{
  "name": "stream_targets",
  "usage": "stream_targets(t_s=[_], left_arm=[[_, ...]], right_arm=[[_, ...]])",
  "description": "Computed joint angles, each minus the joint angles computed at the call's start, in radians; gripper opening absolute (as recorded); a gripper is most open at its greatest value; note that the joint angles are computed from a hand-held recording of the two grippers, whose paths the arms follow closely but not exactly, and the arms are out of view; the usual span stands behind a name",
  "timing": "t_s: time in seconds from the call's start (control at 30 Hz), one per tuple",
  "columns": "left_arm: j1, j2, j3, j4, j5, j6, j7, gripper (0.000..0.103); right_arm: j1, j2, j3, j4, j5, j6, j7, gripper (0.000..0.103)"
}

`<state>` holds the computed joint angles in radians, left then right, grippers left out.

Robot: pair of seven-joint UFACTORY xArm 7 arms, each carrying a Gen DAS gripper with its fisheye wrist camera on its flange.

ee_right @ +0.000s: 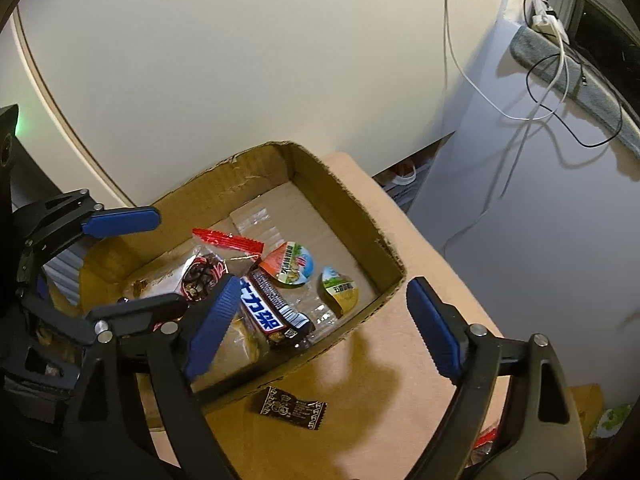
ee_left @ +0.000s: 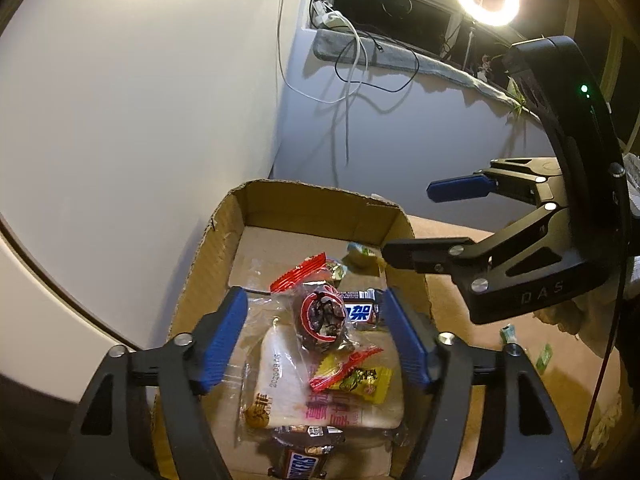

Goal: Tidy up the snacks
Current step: 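Open both tools to drop the pastry and braised egg into the box, then move both open tools back over the remaining snacks on the table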

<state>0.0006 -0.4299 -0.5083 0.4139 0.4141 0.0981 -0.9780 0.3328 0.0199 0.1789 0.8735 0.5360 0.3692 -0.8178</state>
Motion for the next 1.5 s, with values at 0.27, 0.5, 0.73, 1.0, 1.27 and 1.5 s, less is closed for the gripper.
stream_targets(t_s=[0.27, 0.5, 0.73, 1.0, 1.27, 1.5], left_arm=[[-0.006, 0.007, -0.002, 0.011, 0.014, 0.020, -0.012, 0.076], [-0.030, -0.011, 0.002, 0.012, 0.014, 0.026, -0.025, 0.076], [-0.057, -0.017, -0.026, 0.024, 0.007, 0.023, -0.044, 0.076], [-0.052, 0.027, -0.108, 0.082, 0.048, 0.014, -0.098, 0.076], [-0.018, 0.152, -0.225, 0.186, 0.172, 0.005, -0.192, 0.071], [0.009, 0.333, -0.311, 0.304, 0.408, 0.028, -0.351, 0.058]], right_arm=[[-0.001, -0.011, -0.003, -0.015, -0.041, -0.018, 0.040, 0.088], [-0.003, -0.067, -0.027, -0.057, -0.002, -0.011, 0.009, 0.088], [0.003, -0.195, -0.094, -0.176, 0.027, -0.016, -0.036, 0.088], [-0.023, -0.377, -0.218, -0.328, 0.027, 0.037, -0.106, 0.088], [-0.140, -0.505, -0.343, -0.432, -0.025, 0.130, -0.150, 0.088], [-0.286, -0.521, -0.405, -0.484, -0.115, 0.122, -0.160, 0.088]])
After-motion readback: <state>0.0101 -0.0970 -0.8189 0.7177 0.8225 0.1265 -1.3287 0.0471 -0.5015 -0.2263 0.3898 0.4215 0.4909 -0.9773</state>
